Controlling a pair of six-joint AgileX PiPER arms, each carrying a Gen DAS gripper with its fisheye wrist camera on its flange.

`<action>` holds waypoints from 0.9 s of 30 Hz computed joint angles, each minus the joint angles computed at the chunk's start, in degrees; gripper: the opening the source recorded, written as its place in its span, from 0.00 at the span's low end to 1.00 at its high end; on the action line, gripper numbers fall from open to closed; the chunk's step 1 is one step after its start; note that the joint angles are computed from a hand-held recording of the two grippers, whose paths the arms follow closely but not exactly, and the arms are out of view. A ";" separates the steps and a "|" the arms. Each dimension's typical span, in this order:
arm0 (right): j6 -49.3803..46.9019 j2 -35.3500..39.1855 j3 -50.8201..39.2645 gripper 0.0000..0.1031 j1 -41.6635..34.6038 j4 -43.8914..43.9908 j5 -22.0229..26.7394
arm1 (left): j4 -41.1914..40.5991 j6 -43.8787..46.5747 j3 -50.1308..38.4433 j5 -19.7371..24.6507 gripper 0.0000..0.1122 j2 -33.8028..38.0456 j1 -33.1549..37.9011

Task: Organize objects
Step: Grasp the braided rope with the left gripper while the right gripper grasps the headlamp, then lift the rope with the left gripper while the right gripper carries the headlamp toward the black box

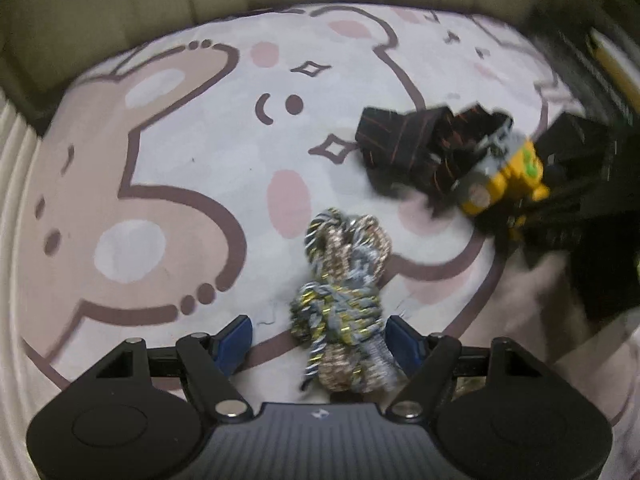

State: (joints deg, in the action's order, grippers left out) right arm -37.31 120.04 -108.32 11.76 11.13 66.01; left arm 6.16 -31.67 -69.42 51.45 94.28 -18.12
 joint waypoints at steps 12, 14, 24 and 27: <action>-3.80 -8.00 13.73 0.41 -2.76 8.56 -8.66 | 8.03 -16.43 -1.18 0.44 0.41 1.66 -2.67; -5.36 -9.85 16.01 0.41 -3.30 10.26 -9.80 | 9.66 -17.93 -0.78 0.94 0.41 0.70 -2.99; -6.70 -17.06 18.20 0.41 -5.68 16.32 -8.89 | 16.27 -24.49 -4.28 5.57 0.41 -5.82 -7.70; -6.12 -18.83 17.91 0.41 -6.32 16.57 -7.41 | 17.91 -26.31 -6.74 8.88 0.41 -7.07 -9.64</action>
